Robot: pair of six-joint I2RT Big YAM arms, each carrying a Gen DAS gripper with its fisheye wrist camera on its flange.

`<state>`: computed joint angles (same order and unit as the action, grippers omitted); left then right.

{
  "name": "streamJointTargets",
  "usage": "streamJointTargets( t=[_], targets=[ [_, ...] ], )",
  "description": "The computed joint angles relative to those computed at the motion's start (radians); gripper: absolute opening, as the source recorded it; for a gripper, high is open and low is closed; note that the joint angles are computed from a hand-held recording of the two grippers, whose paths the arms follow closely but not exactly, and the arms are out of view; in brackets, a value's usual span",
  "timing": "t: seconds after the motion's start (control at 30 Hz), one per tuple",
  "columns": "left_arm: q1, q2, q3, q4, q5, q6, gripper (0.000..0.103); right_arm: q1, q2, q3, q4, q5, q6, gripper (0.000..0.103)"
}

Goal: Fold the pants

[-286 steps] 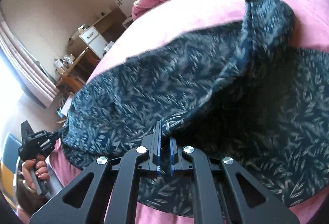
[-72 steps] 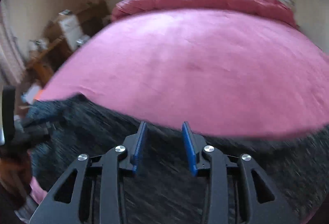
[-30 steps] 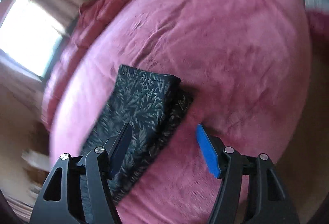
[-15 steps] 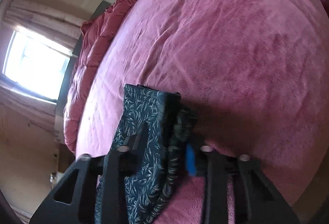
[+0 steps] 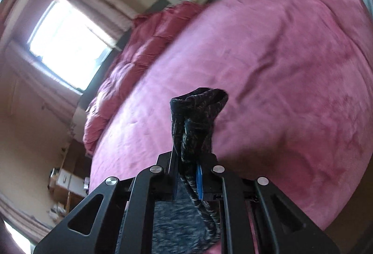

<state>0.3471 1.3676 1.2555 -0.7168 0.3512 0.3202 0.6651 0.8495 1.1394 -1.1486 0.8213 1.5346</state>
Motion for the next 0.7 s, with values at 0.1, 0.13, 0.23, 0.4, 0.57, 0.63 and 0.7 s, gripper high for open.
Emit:
streamJointTargets(
  t=[0.1, 0.13, 0.23, 0.4, 0.57, 0.63, 0.7],
  targets=[
    [-0.004, -0.001, -0.006, 0.008, -0.027, 0.001, 0.101, 0.048, 0.057, 0.072, 0.011, 0.031, -0.05, 0.011],
    [-0.005, 0.0, -0.007, 0.007, -0.035, 0.001, 0.101, 0.065, 0.08, 0.1, 0.018, 0.037, -0.076, 0.011],
    [-0.005, 0.0, -0.007, 0.005, -0.039, -0.002, 0.101, 0.085, 0.15, 0.174, 0.067, 0.023, -0.18, 0.011],
    [-0.001, 0.005, -0.005, -0.001, -0.034, -0.009, 0.101, 0.116, 0.286, 0.295, 0.155, -0.039, -0.367, 0.011],
    [0.011, 0.018, 0.01, -0.01, -0.026, -0.024, 0.101, 0.156, 0.426, 0.393, 0.206, -0.089, -0.486, 0.011],
    [0.012, 0.018, 0.008, 0.0, -0.032, -0.03, 0.101, 0.172, 0.48, 0.415, 0.242, -0.116, -0.54, 0.011],
    [0.013, 0.019, 0.007, 0.002, -0.029, -0.031, 0.101, 0.188, 0.533, 0.438, 0.257, -0.154, -0.584, 0.011]
  ],
)
